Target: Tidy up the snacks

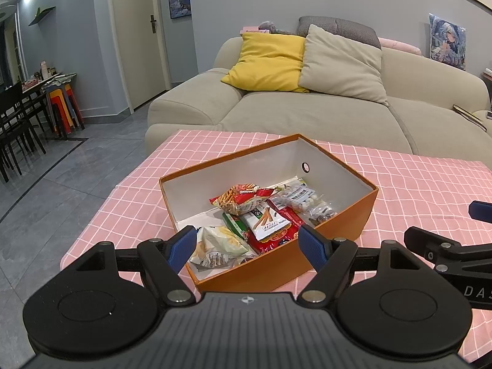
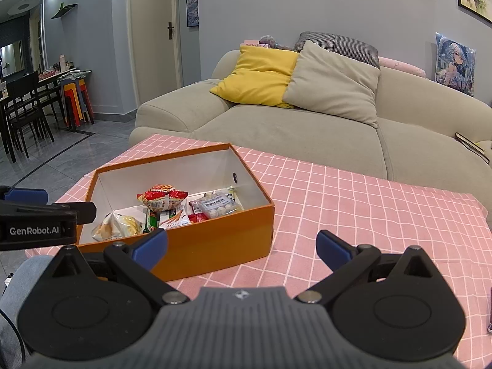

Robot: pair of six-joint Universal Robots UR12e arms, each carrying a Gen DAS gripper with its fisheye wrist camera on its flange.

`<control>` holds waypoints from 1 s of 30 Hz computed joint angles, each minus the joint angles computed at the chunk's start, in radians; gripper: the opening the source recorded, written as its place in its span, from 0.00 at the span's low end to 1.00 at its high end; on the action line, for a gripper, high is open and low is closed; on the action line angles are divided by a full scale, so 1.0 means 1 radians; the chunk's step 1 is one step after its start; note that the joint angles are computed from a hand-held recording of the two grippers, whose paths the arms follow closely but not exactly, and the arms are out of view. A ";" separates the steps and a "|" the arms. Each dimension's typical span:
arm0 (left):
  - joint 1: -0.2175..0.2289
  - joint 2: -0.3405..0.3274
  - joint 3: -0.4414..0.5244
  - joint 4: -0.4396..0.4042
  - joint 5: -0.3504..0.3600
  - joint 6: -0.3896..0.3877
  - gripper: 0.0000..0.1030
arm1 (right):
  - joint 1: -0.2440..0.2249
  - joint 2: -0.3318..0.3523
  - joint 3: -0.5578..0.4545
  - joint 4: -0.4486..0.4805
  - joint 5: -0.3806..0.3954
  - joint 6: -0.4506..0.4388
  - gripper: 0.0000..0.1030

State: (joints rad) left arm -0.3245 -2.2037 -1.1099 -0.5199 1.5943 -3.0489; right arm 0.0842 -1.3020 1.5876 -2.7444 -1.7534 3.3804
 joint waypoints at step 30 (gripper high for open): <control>0.003 0.000 0.005 0.007 0.001 0.011 0.86 | -0.001 -0.004 0.004 0.000 -0.003 -0.001 0.96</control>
